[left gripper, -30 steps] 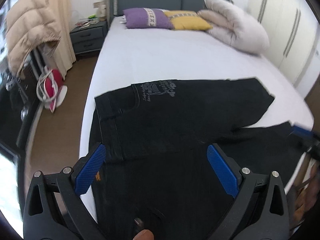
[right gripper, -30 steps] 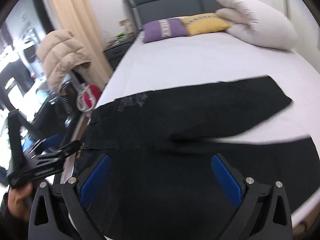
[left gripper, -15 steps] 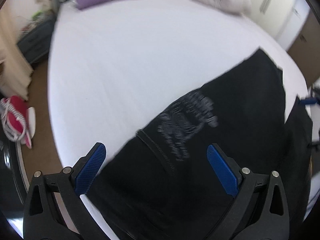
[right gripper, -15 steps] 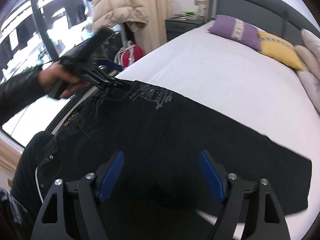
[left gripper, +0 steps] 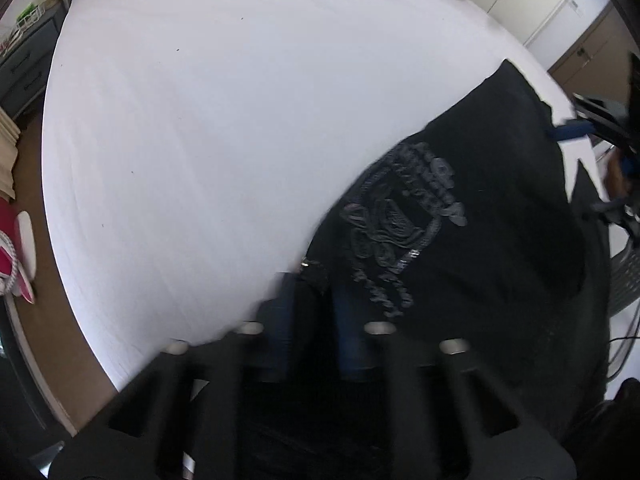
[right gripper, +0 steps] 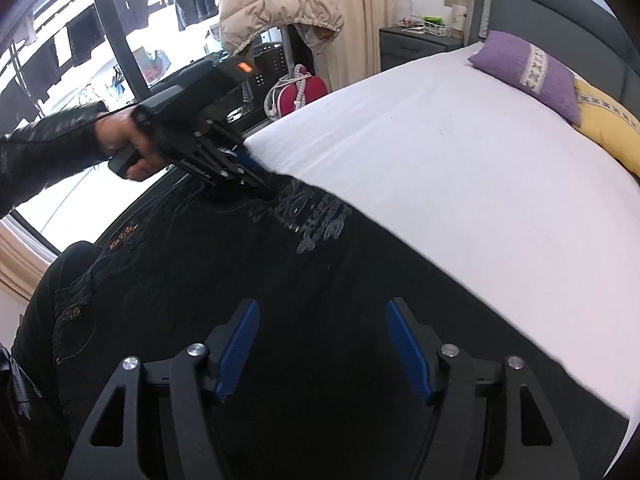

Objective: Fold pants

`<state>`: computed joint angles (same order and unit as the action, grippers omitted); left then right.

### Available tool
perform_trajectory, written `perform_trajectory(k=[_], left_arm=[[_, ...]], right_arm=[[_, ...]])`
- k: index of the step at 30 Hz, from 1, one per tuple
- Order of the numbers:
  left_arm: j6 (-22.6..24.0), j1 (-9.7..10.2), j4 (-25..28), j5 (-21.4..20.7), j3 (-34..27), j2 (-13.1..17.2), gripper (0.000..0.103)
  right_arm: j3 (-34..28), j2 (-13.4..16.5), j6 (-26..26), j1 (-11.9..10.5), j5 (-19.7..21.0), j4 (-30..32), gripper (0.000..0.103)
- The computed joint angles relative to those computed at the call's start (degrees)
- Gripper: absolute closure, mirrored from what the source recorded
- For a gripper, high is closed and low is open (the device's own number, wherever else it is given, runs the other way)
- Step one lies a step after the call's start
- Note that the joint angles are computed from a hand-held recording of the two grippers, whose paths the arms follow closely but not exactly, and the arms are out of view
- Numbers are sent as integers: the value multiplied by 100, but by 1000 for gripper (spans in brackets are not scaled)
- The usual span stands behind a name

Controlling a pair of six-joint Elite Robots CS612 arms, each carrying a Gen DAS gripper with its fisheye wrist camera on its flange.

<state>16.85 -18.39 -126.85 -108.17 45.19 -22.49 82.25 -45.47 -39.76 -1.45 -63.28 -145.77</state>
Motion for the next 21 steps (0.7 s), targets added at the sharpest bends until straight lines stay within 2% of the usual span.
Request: perform_trajectory(k=[3, 6, 9, 11, 15, 17, 18, 21], left_arm=[[123, -13, -727, 84, 546, -248, 97], [93, 6, -1399, -8, 1013, -459, 97], [125, 10, -2090, -23, 1472, -674, 98], [89, -27, -2557, -69, 1923, -882, 98], [231, -38, -2847, -30, 2043, -933, 98], [190, -6, -2816, -82, 2013, -933, 98], [145, -16, -2867, -97, 2038, -928, 98], [83, 8, -2844, -124, 2008, -935, 98]], right_arm=[[-321, 169, -51, 73, -116, 181, 40], [-621, 313, -292, 156, -246, 462, 40], [-963, 471, -587, 249, -522, 837, 41], [-1152, 578, -801, 320, -854, 858, 42], [-1535, 774, -999, 368, -1196, 1186, 42], [-1708, 871, -1075, 403, -1454, 1469, 64], [-1791, 916, -1082, 423, -1607, 1594, 87], [-1734, 874, -956, 385, -1428, 1631, 95]])
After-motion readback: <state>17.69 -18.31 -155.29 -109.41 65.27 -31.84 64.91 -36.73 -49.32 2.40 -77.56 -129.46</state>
